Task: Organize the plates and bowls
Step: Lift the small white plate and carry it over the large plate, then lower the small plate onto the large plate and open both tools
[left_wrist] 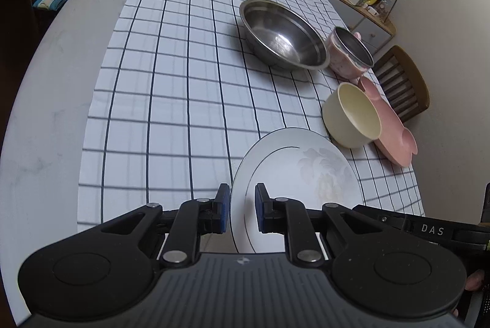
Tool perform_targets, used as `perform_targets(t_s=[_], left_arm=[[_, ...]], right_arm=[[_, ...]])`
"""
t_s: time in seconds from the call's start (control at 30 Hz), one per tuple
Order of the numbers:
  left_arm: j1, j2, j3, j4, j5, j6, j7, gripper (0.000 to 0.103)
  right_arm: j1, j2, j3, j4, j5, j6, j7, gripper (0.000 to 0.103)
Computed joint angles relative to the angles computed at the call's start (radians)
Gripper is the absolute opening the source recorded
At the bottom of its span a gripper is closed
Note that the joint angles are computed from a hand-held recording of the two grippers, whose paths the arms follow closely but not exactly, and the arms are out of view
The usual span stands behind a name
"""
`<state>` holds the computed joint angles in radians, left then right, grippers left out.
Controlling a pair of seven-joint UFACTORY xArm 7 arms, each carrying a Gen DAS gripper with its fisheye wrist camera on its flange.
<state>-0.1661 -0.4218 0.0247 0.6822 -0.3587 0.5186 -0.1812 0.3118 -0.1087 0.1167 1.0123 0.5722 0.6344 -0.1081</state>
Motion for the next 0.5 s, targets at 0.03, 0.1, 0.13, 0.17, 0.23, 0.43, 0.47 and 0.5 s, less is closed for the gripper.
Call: perform_targets(t_s=[0.03,0.1,0.13,0.17,0.23,0.43,0.47,0.5], left_arm=[[-0.001,-0.012,-0.004,-0.011,-0.001,0.004,-0.006,0.016],[-0.006,-0.03,-0.005,-0.029,-0.003,0.008,-0.009,0.017],[-0.01,-0.041,-0.008,-0.041,-0.004,0.009,-0.012,0.016],[-0.011,-0.052,-0.011,-0.051,0.0,0.012,-0.016,0.016],[-0.013,-0.071,-0.02,-0.071,0.012,0.02,-0.026,0.016],[-0.026,-0.093,-0.026,-0.111,0.038,0.048,-0.029,0.016],[-0.028,-0.094,-0.028,-0.117,0.039,0.047,-0.031,0.016],[-0.032,-0.094,-0.027,-0.121,0.04,0.045,-0.029,0.017]], right_arm=[[0.0,-0.017,0.0,-0.018,-0.001,0.0,0.002,0.008],[0.002,-0.043,-0.003,-0.05,0.001,0.005,0.006,0.008],[0.004,-0.057,-0.005,-0.067,0.001,0.006,0.005,0.008],[0.006,-0.068,-0.007,-0.081,0.002,0.008,0.005,0.008],[0.011,-0.09,-0.012,-0.109,0.005,0.01,0.009,0.008],[0.025,-0.129,-0.017,-0.166,-0.01,0.013,0.023,0.008],[0.027,-0.132,-0.017,-0.173,-0.015,0.012,0.025,0.008],[0.03,-0.135,-0.018,-0.181,-0.015,0.011,0.027,0.008]])
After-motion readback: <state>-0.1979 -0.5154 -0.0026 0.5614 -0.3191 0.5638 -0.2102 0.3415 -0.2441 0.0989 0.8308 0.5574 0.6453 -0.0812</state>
